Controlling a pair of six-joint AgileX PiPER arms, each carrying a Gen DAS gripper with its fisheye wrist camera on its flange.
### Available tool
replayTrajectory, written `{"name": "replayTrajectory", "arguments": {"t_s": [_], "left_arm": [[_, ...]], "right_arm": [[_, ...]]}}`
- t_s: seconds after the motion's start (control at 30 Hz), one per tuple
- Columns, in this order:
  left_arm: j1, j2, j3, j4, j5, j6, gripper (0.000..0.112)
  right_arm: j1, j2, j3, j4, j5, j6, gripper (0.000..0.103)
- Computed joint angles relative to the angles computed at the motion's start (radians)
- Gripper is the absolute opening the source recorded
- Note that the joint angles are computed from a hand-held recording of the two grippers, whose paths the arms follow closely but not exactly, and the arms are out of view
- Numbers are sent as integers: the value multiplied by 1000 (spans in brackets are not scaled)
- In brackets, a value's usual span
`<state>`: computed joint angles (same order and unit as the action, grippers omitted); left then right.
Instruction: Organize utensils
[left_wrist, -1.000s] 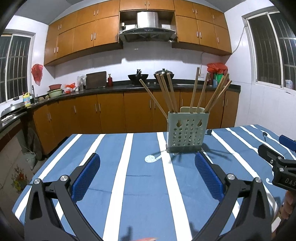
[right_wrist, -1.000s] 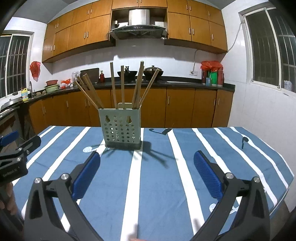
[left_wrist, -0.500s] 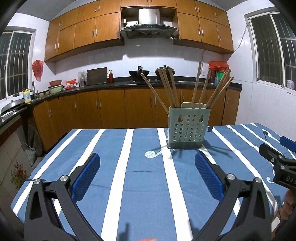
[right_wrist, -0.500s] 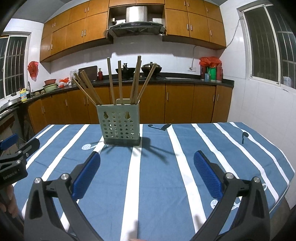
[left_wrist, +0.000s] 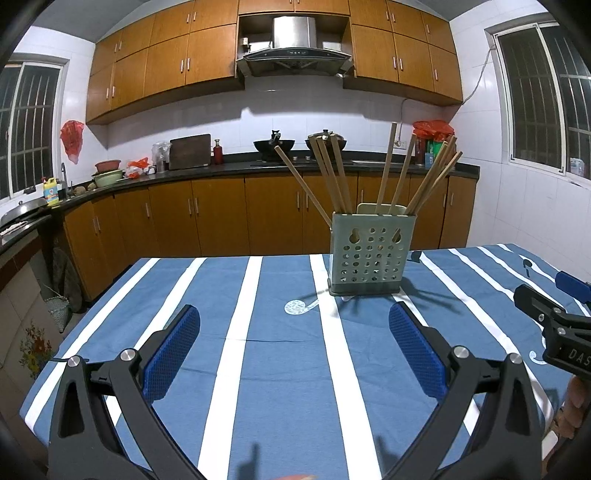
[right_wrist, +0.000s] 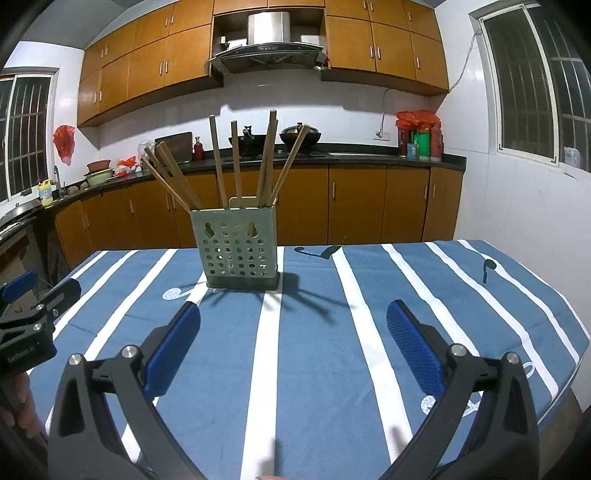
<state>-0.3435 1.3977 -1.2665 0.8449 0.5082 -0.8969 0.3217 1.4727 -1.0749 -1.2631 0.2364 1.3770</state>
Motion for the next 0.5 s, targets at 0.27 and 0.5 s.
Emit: {"name": "replayTrajectory", "arguments": {"t_s": [0.27, 0.5], "left_arm": [[-2, 1, -1, 2, 1, -3, 101], [-7, 3, -3, 6, 6, -8, 101]], "right_arm": [[-1, 1, -1, 5, -1, -5, 99], [0, 1, -1, 6, -1, -7, 99]]}}
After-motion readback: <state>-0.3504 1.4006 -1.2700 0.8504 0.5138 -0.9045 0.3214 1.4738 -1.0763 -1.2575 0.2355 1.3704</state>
